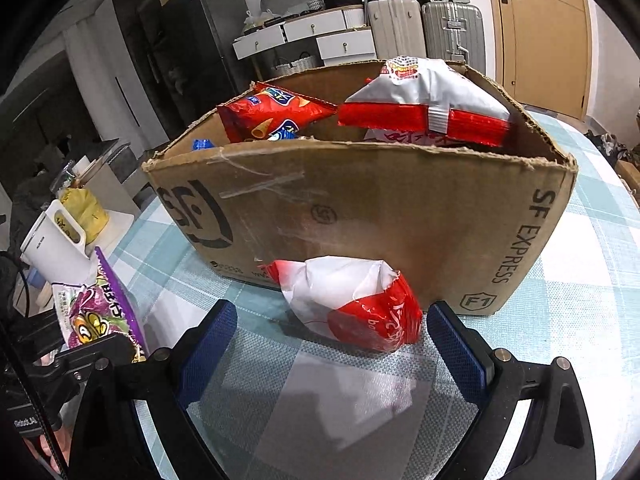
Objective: Organize snacks
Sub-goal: 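Grasp the red-and-white bag with the right gripper while the left holds the purple bag, then lift both held bags and carry them over the cardboard box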
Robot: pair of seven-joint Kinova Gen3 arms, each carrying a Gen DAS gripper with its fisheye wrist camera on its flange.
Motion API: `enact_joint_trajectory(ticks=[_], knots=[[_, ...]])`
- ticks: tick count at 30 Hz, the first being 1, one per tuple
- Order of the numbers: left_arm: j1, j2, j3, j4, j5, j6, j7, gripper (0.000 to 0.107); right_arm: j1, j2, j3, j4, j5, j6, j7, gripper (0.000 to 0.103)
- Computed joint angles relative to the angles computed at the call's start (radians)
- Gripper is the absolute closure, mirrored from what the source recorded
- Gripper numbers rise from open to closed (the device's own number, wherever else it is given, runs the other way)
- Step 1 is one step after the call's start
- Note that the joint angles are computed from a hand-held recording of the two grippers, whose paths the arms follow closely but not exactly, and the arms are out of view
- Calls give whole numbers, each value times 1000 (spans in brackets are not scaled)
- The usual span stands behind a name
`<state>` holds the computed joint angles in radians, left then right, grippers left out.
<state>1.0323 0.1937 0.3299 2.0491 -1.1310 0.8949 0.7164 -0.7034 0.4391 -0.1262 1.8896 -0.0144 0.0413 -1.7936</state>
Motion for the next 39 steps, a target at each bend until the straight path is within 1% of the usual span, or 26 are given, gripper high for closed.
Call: enact_joint_trajectory(ticks=[2, 3, 5, 7, 9, 10, 11, 13, 15, 16, 17, 22, 24, 28, 35, 37, 38, 39], knots=[[1, -1, 1, 0, 1, 1, 1, 70, -21, 5, 21, -10, -5, 10, -9, 7], [2, -1, 1, 2, 0, 1, 4, 70, -42, 5, 41, -7, -7, 8, -16, 7], [4, -1, 2, 2, 2, 3, 5, 70, -99, 9, 99, -11, -10, 13, -38, 12], [7, -1, 4, 3, 4, 6, 10, 70, -120, 15, 120, -21, -11, 22, -56, 31], [10, -2, 5, 5, 4, 7, 16, 70, -89, 22, 88, -30, -9, 36, -60, 39], [9, -4, 5, 6, 5, 5, 17, 70, -86, 24, 85, -33, -8, 37, -66, 44], [8, -5, 5, 7, 7, 3, 17, 70, -78, 26, 77, -34, -5, 36, -68, 47], [7, -8, 6, 9, 7, -1, 20, 70, -46, 30, 35, -36, 1, 30, -59, 51], [9, -8, 8, 9, 5, 6, 21, 70, -39, 31, 24, -43, 5, 35, -54, 53], [9, -9, 9, 9, 6, 7, 21, 70, -12, 34, -6, -44, 5, 34, -47, 53], [9, -10, 10, 9, 7, 7, 20, 70, -2, 37, -17, -46, 3, 31, -44, 54], [9, -12, 12, 8, 12, 12, 21, 70, 22, 46, -40, -55, -7, 24, -37, 55], [10, -12, 14, 8, 14, 14, 20, 70, 19, 32, -36, -21, -7, -1, -36, 55], [10, -13, 15, 8, 17, 18, 19, 70, 16, 31, -35, -15, -12, -8, -33, 55], [13, -13, 19, -1, 23, 29, 6, 70, 63, 4, -78, 45, -13, -53, -14, 55], [14, -13, 20, -6, 28, 35, -1, 70, 65, -7, -79, 59, -16, -62, -11, 55], [16, -14, 20, -6, 27, 35, 0, 70, 79, -11, -93, 62, -15, -64, -9, 55], [17, -15, 20, -7, 26, 37, 0, 70, 108, -15, -123, 71, -12, -75, -6, 55]])
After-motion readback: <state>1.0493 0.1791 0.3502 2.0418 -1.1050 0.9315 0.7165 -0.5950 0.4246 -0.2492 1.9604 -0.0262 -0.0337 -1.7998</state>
